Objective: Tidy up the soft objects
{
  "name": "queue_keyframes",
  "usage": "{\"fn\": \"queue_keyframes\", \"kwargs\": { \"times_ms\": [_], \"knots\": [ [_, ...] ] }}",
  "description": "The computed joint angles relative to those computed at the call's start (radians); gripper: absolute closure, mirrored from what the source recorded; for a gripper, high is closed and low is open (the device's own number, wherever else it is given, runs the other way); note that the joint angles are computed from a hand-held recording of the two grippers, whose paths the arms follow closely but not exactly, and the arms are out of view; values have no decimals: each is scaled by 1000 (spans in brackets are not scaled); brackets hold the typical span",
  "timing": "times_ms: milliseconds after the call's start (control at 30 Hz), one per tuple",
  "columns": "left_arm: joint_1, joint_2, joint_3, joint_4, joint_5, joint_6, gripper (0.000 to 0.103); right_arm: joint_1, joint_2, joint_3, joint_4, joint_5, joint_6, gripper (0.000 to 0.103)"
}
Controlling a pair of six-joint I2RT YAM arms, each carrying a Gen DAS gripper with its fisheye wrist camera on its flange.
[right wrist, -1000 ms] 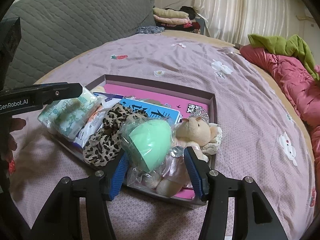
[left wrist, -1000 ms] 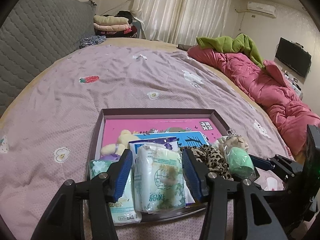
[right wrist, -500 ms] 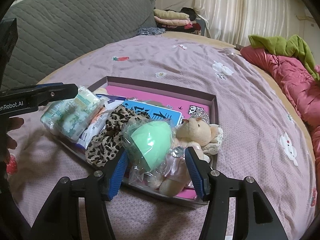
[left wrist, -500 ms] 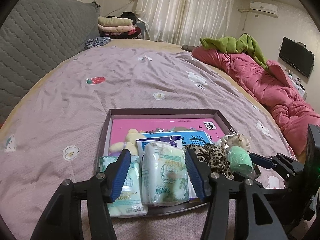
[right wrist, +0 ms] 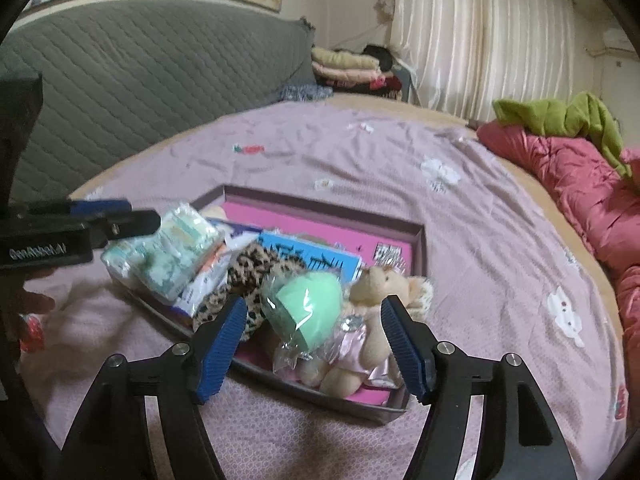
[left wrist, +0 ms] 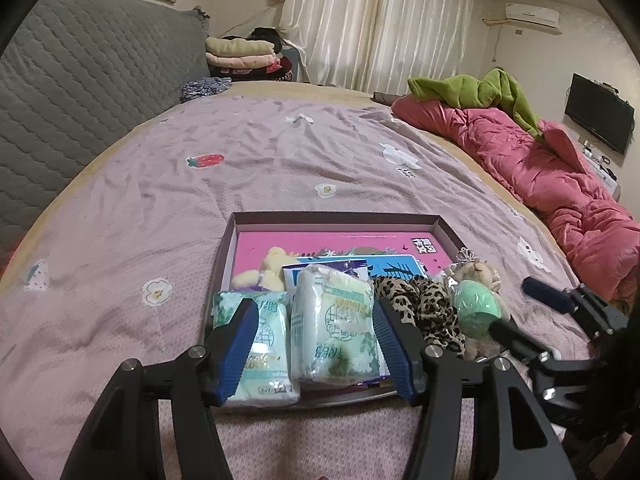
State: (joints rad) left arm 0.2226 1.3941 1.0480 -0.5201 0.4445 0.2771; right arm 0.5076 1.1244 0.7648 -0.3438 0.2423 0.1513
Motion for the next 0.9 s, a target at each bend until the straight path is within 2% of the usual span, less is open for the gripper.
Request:
{"fn": "queue_keyframes", "kwargs": {
  "times_ms": [300,667,900],
  "knots": [
    [11,-74,-42,-55,-11,5,43,93,-117,-25,-41,102,68,27],
    [60,-184,-126,-149,-16,19,43,299,-120,-19,-228,315,304,27],
    [79,-271,-173,-197,-25,50,43,370,-174,-32,-342,352,463,27]
  ]
}}
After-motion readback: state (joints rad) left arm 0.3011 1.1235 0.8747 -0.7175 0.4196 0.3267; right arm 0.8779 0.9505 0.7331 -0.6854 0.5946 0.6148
